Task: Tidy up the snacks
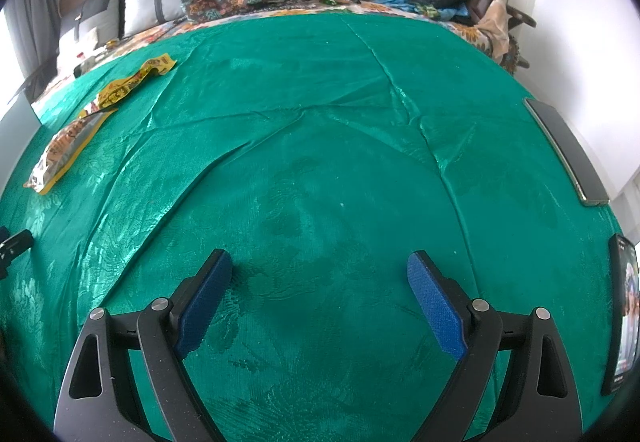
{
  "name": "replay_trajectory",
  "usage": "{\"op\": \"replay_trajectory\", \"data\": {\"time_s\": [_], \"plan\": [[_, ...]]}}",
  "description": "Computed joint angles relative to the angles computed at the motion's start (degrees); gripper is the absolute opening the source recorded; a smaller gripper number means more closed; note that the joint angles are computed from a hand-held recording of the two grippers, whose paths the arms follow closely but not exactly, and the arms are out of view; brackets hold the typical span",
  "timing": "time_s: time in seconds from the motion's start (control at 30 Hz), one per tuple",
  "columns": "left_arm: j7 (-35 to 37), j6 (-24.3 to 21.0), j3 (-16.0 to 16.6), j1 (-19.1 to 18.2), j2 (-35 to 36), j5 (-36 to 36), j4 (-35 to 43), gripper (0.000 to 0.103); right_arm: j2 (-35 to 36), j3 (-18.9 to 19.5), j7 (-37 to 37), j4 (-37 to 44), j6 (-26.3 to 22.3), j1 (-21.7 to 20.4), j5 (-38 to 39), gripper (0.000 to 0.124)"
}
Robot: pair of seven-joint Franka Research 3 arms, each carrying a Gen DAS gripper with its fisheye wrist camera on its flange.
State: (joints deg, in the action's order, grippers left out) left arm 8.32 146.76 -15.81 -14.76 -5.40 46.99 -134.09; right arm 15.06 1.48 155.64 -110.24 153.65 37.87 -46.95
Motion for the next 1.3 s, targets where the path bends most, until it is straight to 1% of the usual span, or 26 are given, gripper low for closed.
{"op": "replay_trajectory", "data": {"time_s": [0.17,0.2,0.23,0.3,0.33,0.4,0.43,0.47,0.5,0.53,0.57,0.63,0.67,0.7,0.73,0.77,0.8,0.83,0.9,0.97,1.1,1.2,1.27,1.3], "plan": [[1.0,0.0,0.1,0.0,0.0,-0.9,0.1,0.103,0.1,0.0,0.0,0.1,0.0,0.0,0.0,0.092],[3.4,-0.2,0.4,-0.2,0.1,-3.3,0.4,0.103,0.0,0.0,0.1,0.0,0.0,0.1,0.0,0.093],[7.8,-0.9,1.0,-0.5,0.4,-8.0,1.1,0.103,0.0,0.0,0.1,0.0,0.0,0.1,-0.1,0.093],[14.1,-2.2,1.7,-0.7,1.1,-14.8,2.8,0.102,0.1,0.0,0.1,0.1,-0.1,0.1,0.0,0.093],[16.2,-1.7,2.0,-0.5,1.1,-16.8,3.3,0.101,0.0,0.0,0.2,0.0,-0.1,0.1,-0.1,0.093],[18.9,2.4,2.8,0.3,0.6,-18.9,3.8,0.101,0.0,0.0,0.2,0.0,-0.1,0.1,-0.1,0.093],[21.0,4.0,3.2,0.7,0.9,-20.4,4.7,0.102,0.0,0.0,0.2,0.0,-0.1,0.1,-0.1,0.093],[24.4,4.7,3.6,1.0,2.1,-22.9,6.7,0.102,0.0,0.0,0.2,0.1,-0.1,0.1,-0.1,0.093],[27.4,4.0,3.8,1.2,3.5,-24.9,8.7,0.102,0.1,0.0,0.1,0.2,-0.1,0.1,0.0,0.093],[31.5,1.3,3.9,1.4,6.2,-27.4,12.7,0.102,0.0,0.0,0.2,0.0,-0.1,0.1,-0.1,0.093],[33.2,-1.2,3.9,1.6,8.4,-27.9,15.6,0.102,0.0,0.0,0.2,0.1,-0.1,0.1,-0.1,0.093],[33.9,-6.6,4.0,1.6,13.3,-27.0,21.7,0.102,0.0,0.0,0.2,0.0,-0.1,0.1,-0.1,0.093],[34.4,-7.7,4.0,1.6,14.8,-27.4,23.3,0.101,0.0,0.0,0.2,0.0,-0.1,0.1,-0.1,0.093],[35.0,-8.9,4.1,1.7,16.6,-27.9,24.9,0.096,0.1,0.0,0.1,0.1,-0.1,0.1,-0.1,0.093],[35.2,-9.2,4.1,1.6,17.5,-28.2,25.6,0.085,0.0,0.0,0.2,0.0,-0.1,0.1,-0.1,0.093],[34.0,-7.7,4.5,1.0,17.5,-26.2,25.0,0.078,0.0,0.0,0.3,0.0,0.0,0.1,-0.2,0.093],[33.4,-5.1,4.5,0.9,16.7,-25.5,23.6,0.061,0.0,0.0,0.3,0.0,0.0,0.1,-0.2,0.093],[31.8,-3.9,4.7,0.6,15.7,-24.4,22.3,0.058,0.0,0.0,0.3,0.0,0.0,0.1,-0.2,0.093],[29.7,-1.6,4.3,0.7,13.1,-25.9,18.5,0.057,0.0,0.0,0.3,0.0,0.0,0.1,-0.2,0.093],[25.7,-0.9,4.0,0.3,9.0,-25.1,13.4,0.056,0.0,0.0,0.3,0.0,-0.1,0.1,-0.2,0.093],[19.7,1.1,2.6,0.0,-2.6,-25.9,-0.1,0.056,0.0,0.0,0.3,0.0,0.0,0.1,-0.2,0.093],[17.7,0.1,1.6,0.4,-9.6,-25.5,-6.9,0.057,0.0,0.0,0.3,0.0,0.0,0.1,-0.2,0.093],[16.9,0.5,1.4,1.0,-12.2,-25.1,-9.8,0.059,0.0,0.0,0.4,0.0,0.0,0.1,-0.2,0.093],[16.2,1.6,1.4,1.5,-13.1,-24.4,-10.9,0.063,0.1,0.0,0.3,0.1,0.0,0.1,-0.2,0.093]]}}
